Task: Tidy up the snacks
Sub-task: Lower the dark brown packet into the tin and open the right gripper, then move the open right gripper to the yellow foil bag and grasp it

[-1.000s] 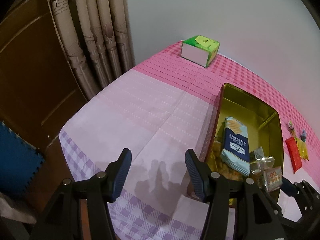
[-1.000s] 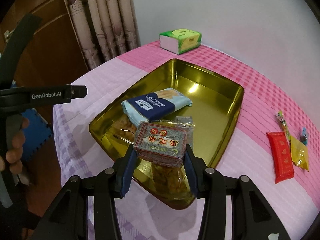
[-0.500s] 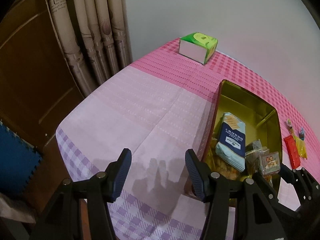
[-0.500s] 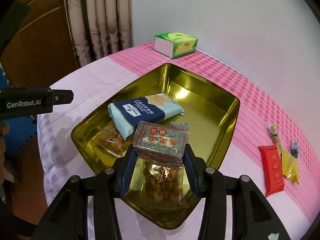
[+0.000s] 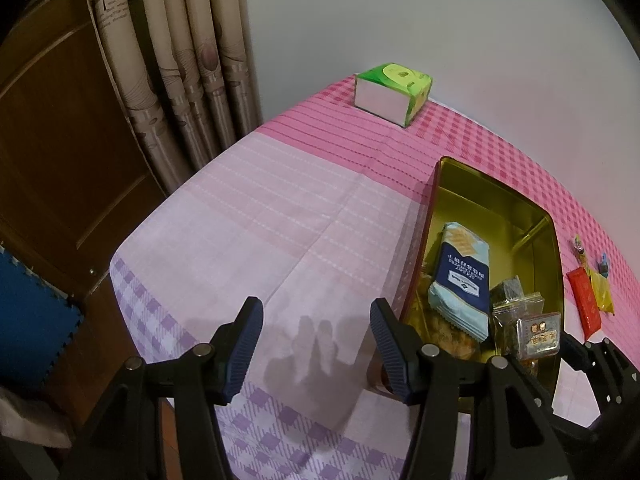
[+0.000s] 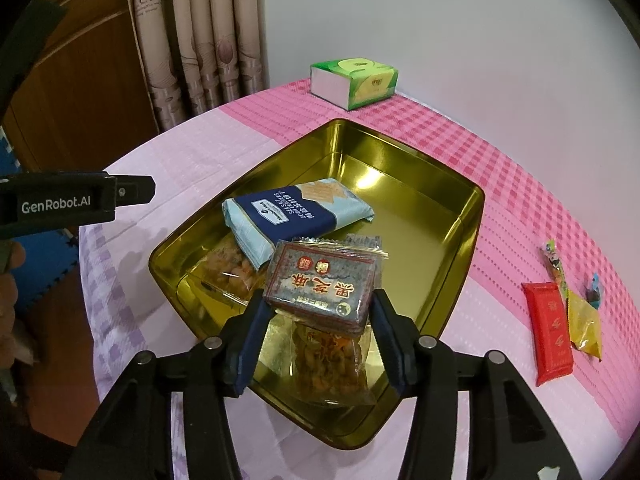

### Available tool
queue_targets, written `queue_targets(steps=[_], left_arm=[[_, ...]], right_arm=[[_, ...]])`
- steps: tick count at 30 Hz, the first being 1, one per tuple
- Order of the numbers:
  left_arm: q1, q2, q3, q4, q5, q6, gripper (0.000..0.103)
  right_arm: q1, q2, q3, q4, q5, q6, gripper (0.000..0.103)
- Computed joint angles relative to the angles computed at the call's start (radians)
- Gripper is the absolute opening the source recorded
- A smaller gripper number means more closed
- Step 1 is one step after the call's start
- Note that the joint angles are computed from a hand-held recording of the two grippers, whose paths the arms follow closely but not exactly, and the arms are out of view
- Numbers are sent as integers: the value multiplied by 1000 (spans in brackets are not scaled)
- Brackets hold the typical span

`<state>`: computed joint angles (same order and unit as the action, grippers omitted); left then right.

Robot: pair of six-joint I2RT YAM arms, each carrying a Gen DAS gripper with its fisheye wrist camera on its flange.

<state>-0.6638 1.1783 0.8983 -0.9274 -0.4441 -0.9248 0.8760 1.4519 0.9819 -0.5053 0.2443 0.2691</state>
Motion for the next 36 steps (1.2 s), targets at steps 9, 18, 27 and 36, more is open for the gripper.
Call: queue_targets(steps=[9,18,27,36], left_arm=[[-5,8,3,0,-3,-2,57],[-9,20,8,-1,-11,6,57],[-20,33,17,-4,-25,11,57],[1,5,-7,25,-24,5,57]], right_arm=[[-18,-42,-18,11,-16,11,65],[-132,-186,-87,-8,-28,4,65],[-532,-327,-182,-16,-111,-130,72],[-960,-168,-152,74,-225,-326,77]])
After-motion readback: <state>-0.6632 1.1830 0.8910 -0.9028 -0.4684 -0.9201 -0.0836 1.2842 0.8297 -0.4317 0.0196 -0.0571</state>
